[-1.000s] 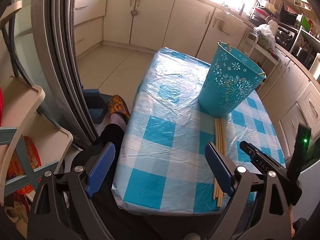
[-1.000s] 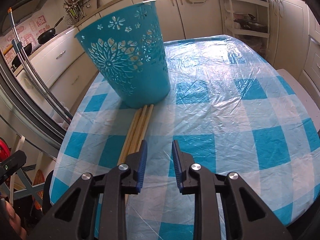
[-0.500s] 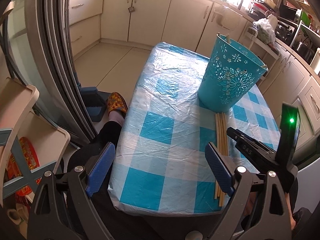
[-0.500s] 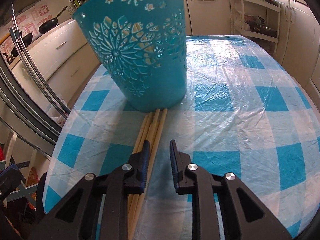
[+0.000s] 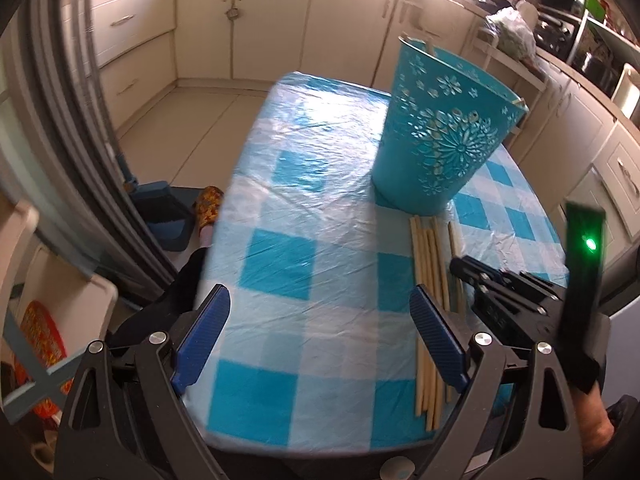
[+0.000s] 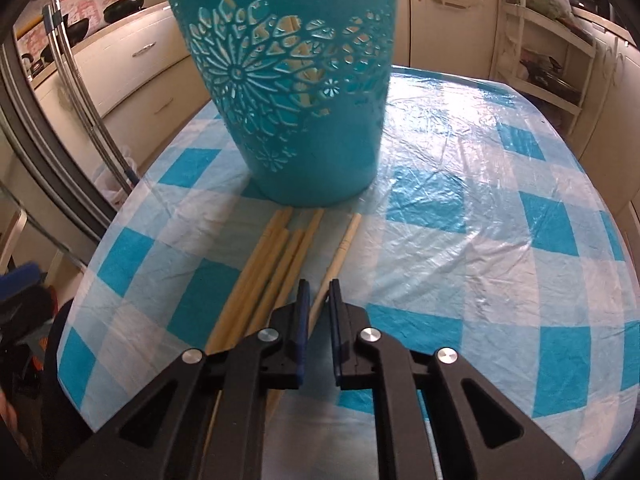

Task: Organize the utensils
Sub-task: 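Move the open right gripper back down to the loose chopsticks, then lower the left gripper onto a loose chopstick and close on it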

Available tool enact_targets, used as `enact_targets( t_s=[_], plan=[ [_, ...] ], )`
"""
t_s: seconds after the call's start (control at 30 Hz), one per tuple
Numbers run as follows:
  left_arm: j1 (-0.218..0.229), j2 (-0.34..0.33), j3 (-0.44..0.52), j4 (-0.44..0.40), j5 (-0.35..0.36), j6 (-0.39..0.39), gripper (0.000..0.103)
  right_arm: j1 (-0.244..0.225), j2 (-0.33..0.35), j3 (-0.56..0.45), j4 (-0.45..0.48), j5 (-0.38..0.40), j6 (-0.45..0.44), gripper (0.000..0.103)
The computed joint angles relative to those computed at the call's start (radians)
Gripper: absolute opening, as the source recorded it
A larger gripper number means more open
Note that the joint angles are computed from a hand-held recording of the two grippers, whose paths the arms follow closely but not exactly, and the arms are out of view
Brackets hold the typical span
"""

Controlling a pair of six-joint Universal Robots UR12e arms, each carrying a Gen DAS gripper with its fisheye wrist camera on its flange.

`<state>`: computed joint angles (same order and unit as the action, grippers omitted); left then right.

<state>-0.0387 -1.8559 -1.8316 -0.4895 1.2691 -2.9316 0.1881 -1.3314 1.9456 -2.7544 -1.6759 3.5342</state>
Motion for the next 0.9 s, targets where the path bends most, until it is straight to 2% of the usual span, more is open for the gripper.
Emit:
enact_targets(
  t_s=[0.17, 0.4, 0.53, 0.9],
  plan=[
    [-0.04, -0.044, 0.047, -0.037, 0.009, 0.036, 0.087, -0.027, -0.035, 0.048, -0.021, 0.042, -0.028, 0.009],
    [-0.087, -0.107, 0.1, -0.048, 0.084, 0.042, 0.087, -0.056, -0.051, 0.092, -0.092, 0.113, 0.029, 0.009],
    [-0.099, -0.128, 0.117, -0.063, 0.115, 0.047, 0.087, -0.058, -0.048, 0.095, -0.111, 0.122, 0.049, 0.01],
    [-0.113, -0.142, 0.128, -0.062, 0.137, 0.051, 0.087, -0.063, -0.04, 0.1, -0.149, 0.129, 0.064, 0.01]
  ],
)
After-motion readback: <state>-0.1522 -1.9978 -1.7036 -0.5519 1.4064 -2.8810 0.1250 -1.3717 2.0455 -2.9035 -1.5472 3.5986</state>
